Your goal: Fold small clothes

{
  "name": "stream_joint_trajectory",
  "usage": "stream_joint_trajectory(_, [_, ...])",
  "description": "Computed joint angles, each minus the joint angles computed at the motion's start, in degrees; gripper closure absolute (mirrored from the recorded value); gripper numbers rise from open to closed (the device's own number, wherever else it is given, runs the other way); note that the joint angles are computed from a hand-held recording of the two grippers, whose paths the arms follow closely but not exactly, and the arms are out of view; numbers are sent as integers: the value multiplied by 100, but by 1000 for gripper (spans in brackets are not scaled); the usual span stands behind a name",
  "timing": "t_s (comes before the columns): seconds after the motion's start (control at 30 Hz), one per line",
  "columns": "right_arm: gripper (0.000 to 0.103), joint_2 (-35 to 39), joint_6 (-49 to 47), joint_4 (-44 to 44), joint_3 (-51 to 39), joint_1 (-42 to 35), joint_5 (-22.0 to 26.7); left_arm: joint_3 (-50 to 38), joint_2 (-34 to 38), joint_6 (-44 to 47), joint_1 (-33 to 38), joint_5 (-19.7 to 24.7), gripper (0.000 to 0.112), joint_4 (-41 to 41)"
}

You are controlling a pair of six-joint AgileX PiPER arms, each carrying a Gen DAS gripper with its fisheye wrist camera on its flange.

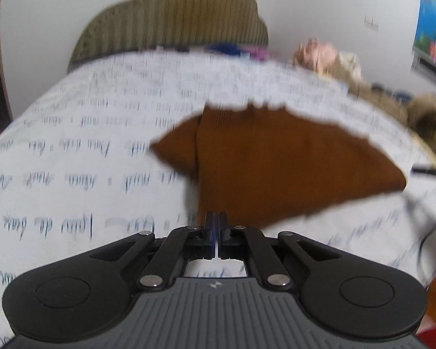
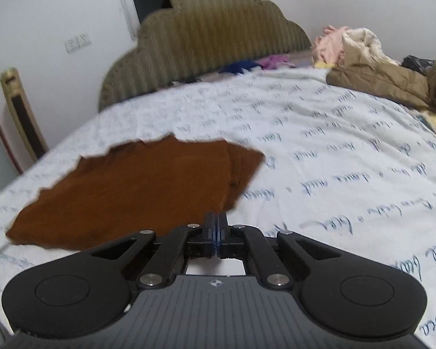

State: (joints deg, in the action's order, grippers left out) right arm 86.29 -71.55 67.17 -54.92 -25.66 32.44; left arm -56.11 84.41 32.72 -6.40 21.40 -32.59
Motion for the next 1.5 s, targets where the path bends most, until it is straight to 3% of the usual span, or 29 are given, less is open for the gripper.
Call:
stream_joint_trajectory(0.07, [81, 22, -64, 158, 105, -16, -209, -16, 14, 269, 154, 161, 110, -303])
stream_joint_trajectory(0.1, [63, 34, -109, 362, 150, -71, -260, 34, -38, 640, 277, 171, 110, -782])
stream_joint_trajectory(0.13, [51, 3, -193, 591, 219, -63, -411, 14, -91, 827, 345, 181, 110, -1112])
stream_joint_trajectory(0.23, [51, -89, -596, 964, 246, 216, -864, -413, -68, 177, 117, 61, 109, -948])
stream_joint_trajectory(0.37, [50, 147, -1020, 1241, -18, 770, -652, -1396, 688, -2099, -864, -255, 107, 1222])
stream_joint_trajectory(0.47, [48, 488, -638, 848, -292, 1291, -844, -2088, 1506, -3380, -1393, -25, 107, 2941])
stream_joint_trajectory(0.6, [42, 706, 87, -34, -278, 1618, -1083, -2055, 2013, -5314, -1821, 269, 107, 5079])
stream_joint_trajectory(0.67, [41, 600, 15, -340, -47, 1591, -987, -1415, 1777, -5935, -1828, -224, 107, 5695])
stream_joint_trajectory(0.73, [39, 382, -267, -549, 200, 1609, -1031, -1107, 1509, -5866, -1824, -332, 106, 5762])
stream_joint_trajectory(0.87, [38, 135, -382, -416, 132, 1618, -1050, -1435, 1389, -4639, -1545, -252, 106, 4208])
stream_joint_trajectory(1.0, [38, 332, 22, -310, -349, 1824, -954, -2394, 1865, -5206, -1401, 75, 106, 4209])
stream_joint_trajectory(1.17, [34, 1358, 1380, -1084, -1887, 2013, 29, -4545, 3192, -5440, -1140, 1337, 105, 3619])
stream_joint_trajectory(1.33, [34, 3158, 3337, -1427, -4752, 2106, 1399, -6701, 4524, -5645, -1005, 2388, 105, 3697])
stream_joint_trajectory(1.43, [34, 4223, 4348, -1610, -6470, 2278, 1949, -7832, 5173, -5557, -952, 2956, 105, 3690])
stream_joint_trajectory(1.5, [34, 4910, 5015, -1846, -7616, 2435, 2198, -8178, 5414, -5504, -925, 3057, 105, 3753])
